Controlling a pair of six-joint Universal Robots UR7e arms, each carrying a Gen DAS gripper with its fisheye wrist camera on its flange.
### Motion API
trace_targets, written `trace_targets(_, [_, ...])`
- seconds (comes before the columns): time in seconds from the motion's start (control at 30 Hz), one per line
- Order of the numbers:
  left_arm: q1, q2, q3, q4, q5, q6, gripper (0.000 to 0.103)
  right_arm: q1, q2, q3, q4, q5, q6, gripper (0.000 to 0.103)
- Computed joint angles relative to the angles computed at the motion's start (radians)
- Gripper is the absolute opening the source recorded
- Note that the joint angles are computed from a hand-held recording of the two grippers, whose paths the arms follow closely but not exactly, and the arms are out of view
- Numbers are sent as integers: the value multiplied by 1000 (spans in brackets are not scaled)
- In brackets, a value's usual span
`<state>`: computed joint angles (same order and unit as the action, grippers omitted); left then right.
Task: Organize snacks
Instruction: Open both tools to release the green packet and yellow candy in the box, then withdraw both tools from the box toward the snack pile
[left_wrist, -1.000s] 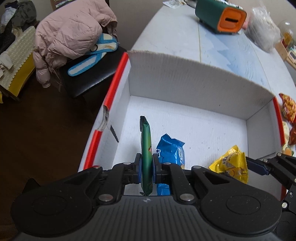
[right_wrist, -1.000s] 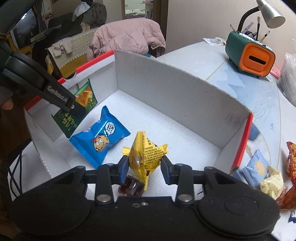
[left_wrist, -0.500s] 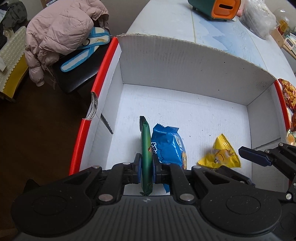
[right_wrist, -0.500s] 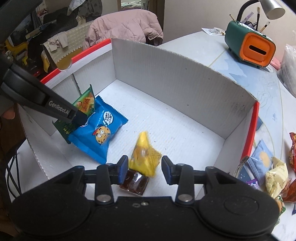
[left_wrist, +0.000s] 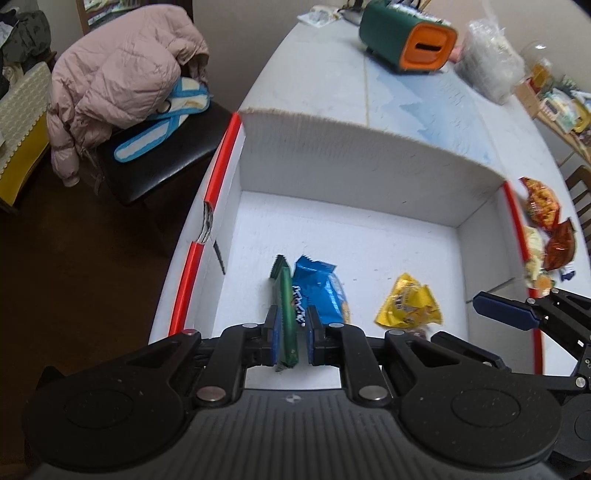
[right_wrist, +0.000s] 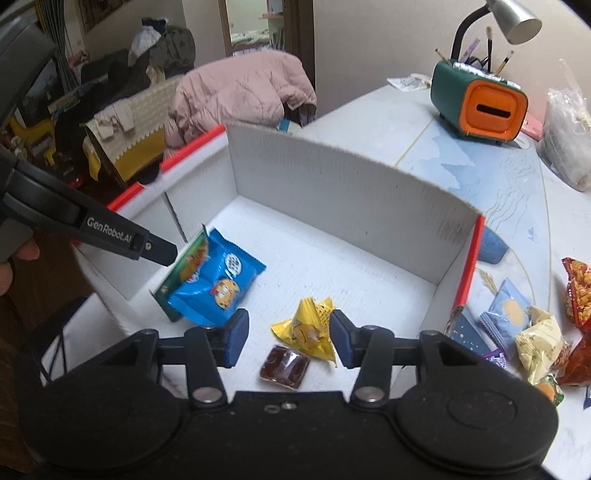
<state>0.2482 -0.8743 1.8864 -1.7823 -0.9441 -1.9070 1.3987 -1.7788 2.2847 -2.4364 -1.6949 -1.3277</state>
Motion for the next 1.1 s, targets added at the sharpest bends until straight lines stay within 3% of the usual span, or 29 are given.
trace_targets(0.2, [-42,1,-12,-7,40,5,26,-11,-71,-4,62,66,20,53])
trace_targets(0.47, [-82,29,-46,-42,99,67,29,-55,-163,-25,138,170,25,68])
trace_targets(0.5, [-86,35,-50,-54,108,81,33,-61,-174,-27,143,180,26,69])
trace_targets(0.6, [-100,57,-68,-73,143,104,61,-89,-201,-39,164,216,14,75])
trace_targets(0.63, [-104,66,-76,-73,156,107,64,-99,-210,-43,167,227,10,77])
trace_targets(1.1, [-96,213,-217,-187,219,271,69,-265,-246,-145,221,368,-54,97])
